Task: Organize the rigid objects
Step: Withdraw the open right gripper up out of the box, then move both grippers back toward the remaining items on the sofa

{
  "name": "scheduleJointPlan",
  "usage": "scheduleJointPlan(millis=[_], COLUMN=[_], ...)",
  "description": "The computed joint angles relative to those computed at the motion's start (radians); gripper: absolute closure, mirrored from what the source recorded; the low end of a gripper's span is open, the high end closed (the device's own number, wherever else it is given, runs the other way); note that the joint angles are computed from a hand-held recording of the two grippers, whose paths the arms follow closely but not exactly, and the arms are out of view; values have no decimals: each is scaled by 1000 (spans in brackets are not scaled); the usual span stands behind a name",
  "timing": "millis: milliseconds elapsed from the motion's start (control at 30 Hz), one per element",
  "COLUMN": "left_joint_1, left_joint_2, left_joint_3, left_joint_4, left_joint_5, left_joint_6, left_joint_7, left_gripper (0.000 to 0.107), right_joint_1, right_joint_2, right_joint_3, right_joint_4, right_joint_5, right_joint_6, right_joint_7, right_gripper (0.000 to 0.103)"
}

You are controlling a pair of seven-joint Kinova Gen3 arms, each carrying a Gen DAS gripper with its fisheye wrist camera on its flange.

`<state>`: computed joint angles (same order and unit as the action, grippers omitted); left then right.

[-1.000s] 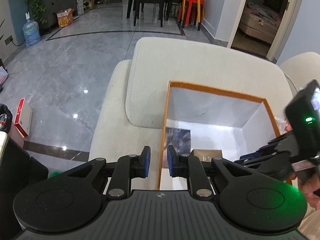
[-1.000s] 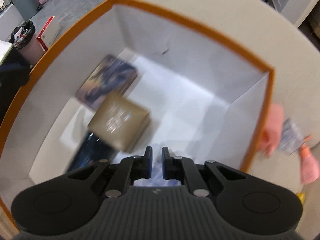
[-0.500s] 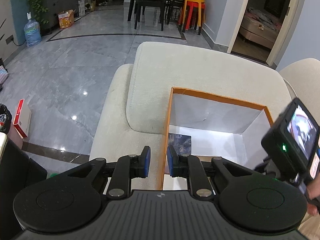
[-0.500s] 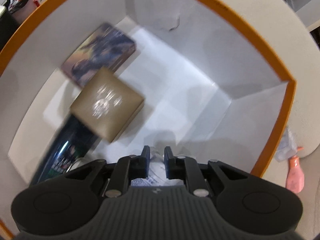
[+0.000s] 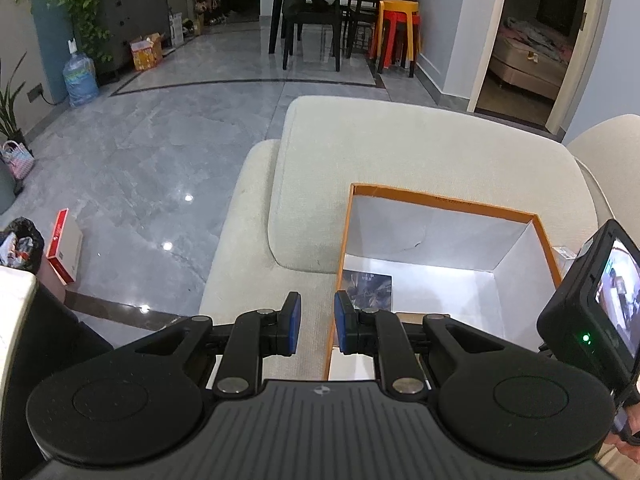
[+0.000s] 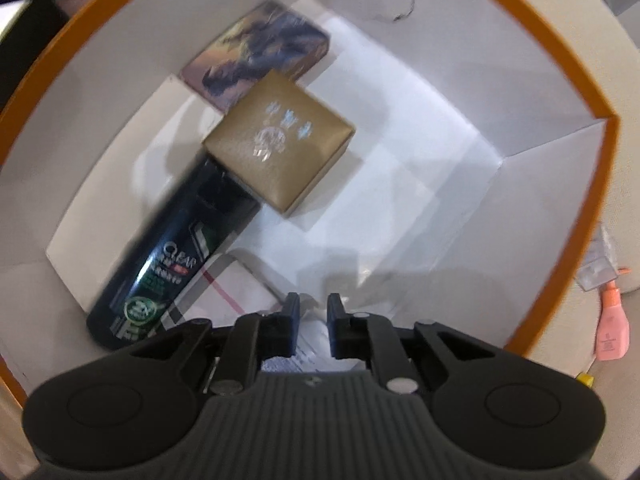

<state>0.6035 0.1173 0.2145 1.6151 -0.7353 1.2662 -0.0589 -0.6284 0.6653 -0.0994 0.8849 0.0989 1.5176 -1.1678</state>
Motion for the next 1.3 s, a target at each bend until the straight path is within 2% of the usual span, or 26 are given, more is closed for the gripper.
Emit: scheduleJointPlan(millis=[133,200,267,333,400,500,567,667,767,900,1000,1133,1200,1300], left_joint_1=[32,75,140,143,167,238,226,139,110,82,19,21,34,32], left_joint_2=[13,20,27,36,47,72,108,184,276,401,507,644,712,802], left_joint_3=[14,-16,-87,-93,-127,-232,-231,-139,-135,-138,-45,-79,-112,-107], left_joint_4=[-39,-67,-95,-122,-143,-175,-218,-301,-408,-550,-685,-870,-963,-1102], left_joint_5=[-29,-28,-3,23,50,118,158,188,256,331,312,336,326,285], left_joint_6=[41,34,-2,-45,-117,-228,-276,-300,-296,-272,-188,-86,-20,101], left_joint_7=[-2,-27,-72,-115,-168,-264,-344,-462,-584,-730,-821,-900,-923,-959], left_gripper=[88,88,88,88,88,88,88,88,88,77,64,40,40,39], right_joint_1=[34,67,112,169,228,314,357,425,464,526,605,640,654,647], right_joint_2=[-44,-93,-136,-197,-254,-289,-291,-272,-236,-184,-138,-70,-30,28], right_joint_3=[-12,-27,-39,-52,-58,-51,-38,-16,5,16,-10,-22,-33,-53], right_joint_4=[26,69,93,158,212,239,232,194,167,158,153,144,128,95], right_joint_5=[-36,-77,-127,-183,-233,-306,-331,-353,-338,-345,-406,-437,-463,-481], right_joint_6=[-35,-82,-124,-205,-273,-323,-327,-303,-314,-382,-429,-514,-536,-558], right_joint_7=[0,-1,5,24,46,76,78,80,70,46,89,95,76,32], right_gripper=[91,91,90,81,77,74,72,65,60,59,54,53,51,50])
